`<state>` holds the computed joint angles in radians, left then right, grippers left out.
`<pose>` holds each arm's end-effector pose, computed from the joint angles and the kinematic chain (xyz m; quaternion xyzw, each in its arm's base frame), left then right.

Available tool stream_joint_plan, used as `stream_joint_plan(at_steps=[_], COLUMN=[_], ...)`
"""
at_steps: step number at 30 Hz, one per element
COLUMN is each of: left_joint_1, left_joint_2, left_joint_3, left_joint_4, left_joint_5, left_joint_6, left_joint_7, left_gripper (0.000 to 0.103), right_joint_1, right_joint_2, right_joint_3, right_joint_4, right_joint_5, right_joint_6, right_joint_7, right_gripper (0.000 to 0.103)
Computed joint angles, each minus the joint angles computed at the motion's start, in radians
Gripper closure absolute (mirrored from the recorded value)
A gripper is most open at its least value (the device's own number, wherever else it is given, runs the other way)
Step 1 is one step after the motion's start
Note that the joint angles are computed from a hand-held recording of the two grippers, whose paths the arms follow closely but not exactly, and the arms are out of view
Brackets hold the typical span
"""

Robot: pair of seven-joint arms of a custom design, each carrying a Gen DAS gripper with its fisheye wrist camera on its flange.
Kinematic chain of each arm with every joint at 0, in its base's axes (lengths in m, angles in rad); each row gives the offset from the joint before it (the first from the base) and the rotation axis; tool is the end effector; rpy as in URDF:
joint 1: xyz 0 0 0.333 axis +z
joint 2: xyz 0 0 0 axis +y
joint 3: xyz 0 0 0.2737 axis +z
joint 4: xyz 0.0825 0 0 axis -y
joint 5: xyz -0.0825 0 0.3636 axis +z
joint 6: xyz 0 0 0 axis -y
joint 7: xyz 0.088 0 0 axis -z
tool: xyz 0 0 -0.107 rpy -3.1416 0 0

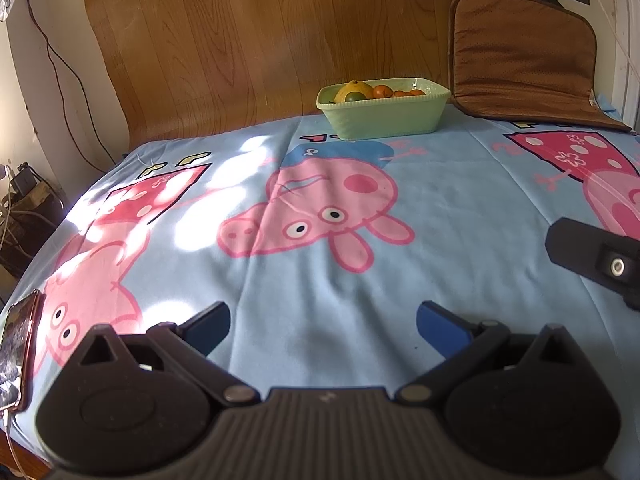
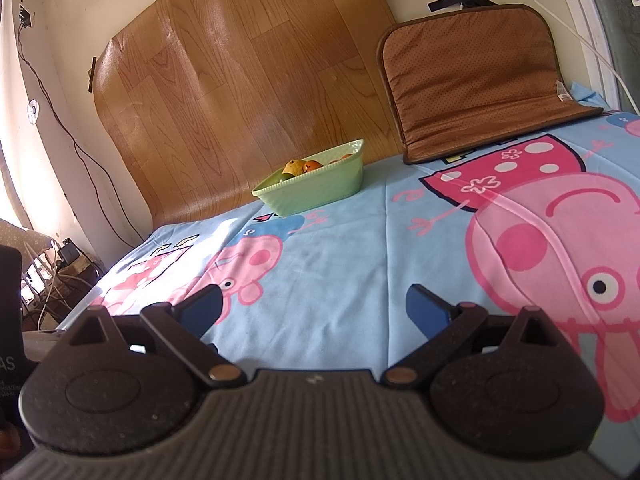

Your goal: Organize fruits

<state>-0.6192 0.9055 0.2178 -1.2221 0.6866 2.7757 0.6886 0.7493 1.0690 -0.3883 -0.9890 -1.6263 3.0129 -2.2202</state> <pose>0.6541 -0.3647 0.2790 -0.5674 0.7169 -0.2506 0.3183 0.6086 0.4308 0.2409 -0.5302 0.6322 -0.2350 0.5138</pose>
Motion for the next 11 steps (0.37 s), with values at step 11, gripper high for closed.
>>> stream_joint_plan(at_steps=[11], left_joint_1=[0.042], left_joint_2=[0.004], left_joint_3=[-0.052], left_joint_4=[-0.001], left_joint_5=[-0.107], left_joint_6=[0.026], left_joint_7=[0.102], left_gripper=[0.0], right_joint_1=[0.004], right_joint_2=[-0.002], right_joint_3=[0.004], right_joint_4=[-0.005], right_joint_5=[-0.004], right_joint_6=[-0.011], right_joint_7=[0.003], right_gripper=[0.003])
